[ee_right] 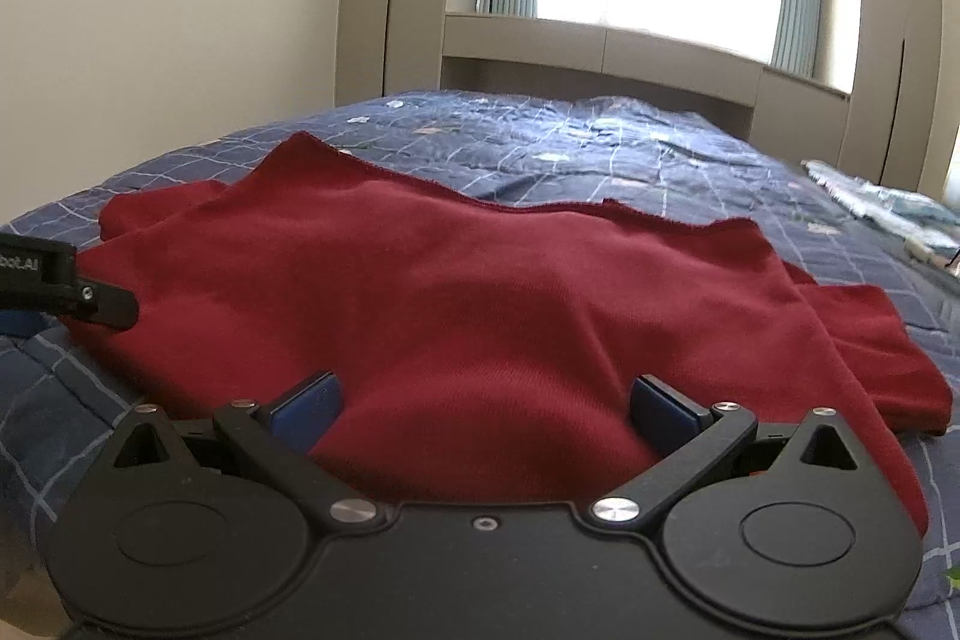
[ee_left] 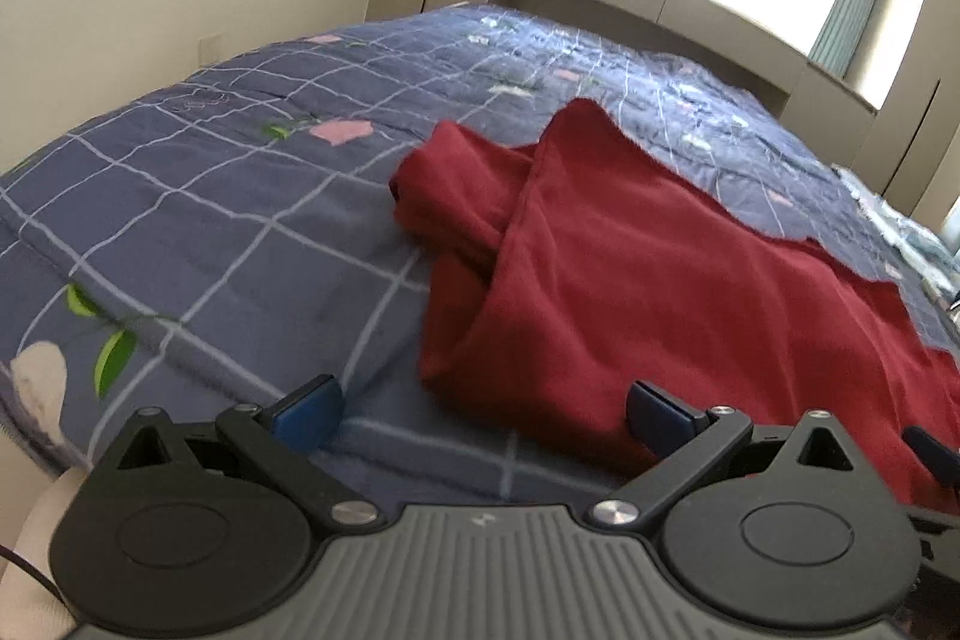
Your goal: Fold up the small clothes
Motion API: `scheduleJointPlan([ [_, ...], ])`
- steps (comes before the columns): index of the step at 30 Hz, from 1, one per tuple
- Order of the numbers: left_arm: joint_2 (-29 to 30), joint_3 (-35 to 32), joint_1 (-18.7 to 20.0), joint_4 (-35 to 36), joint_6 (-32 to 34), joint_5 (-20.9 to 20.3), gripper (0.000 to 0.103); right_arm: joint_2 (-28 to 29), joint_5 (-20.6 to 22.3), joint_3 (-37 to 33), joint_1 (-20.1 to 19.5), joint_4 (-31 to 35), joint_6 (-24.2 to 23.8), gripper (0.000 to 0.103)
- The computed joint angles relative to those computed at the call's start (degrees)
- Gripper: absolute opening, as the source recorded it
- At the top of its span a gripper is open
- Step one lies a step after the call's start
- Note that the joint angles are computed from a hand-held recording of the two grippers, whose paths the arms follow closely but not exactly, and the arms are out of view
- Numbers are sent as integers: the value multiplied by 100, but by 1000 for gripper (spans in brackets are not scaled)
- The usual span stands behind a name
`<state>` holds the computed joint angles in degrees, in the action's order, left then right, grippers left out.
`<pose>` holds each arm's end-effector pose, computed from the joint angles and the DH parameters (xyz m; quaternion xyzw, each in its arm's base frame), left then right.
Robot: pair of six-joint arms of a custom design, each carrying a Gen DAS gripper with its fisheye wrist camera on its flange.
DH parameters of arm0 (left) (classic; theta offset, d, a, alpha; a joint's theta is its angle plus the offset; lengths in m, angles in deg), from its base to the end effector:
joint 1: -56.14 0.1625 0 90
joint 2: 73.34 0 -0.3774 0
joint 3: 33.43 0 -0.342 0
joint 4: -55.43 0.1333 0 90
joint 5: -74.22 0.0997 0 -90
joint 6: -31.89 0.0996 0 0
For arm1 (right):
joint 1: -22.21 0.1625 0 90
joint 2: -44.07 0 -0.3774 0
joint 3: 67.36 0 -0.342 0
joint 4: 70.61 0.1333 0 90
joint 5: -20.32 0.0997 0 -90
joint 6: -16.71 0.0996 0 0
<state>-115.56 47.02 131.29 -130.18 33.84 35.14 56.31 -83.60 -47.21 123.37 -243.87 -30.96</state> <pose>0.0358 -0.6869 0.2546 -0.0885 0.8137 -0.4731 0.3260 0.2612 -0.7593 -0.0844 0.3949 -0.8064 0.3706 0.2375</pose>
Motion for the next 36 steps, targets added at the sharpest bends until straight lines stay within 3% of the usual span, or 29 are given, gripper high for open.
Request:
scheduleJointPlan([
  [10, 11, -50, -24, 182, -14, 106, 103, -85, 135, 263, -43, -275, -4, 103],
  [29, 135, -274, -67, 462, -81, 378, 103, -71, 244, 195, -69, -149, 98, 103],
  [34, -77, -247, 4, 766, -610, 68, 102, -61, 240, 125, -69, -36, 152, 103],
  [36, -148, -178, 58, 557, -772, -167, 89, -56, 248, 102, -74, -1, 159, 103],
])
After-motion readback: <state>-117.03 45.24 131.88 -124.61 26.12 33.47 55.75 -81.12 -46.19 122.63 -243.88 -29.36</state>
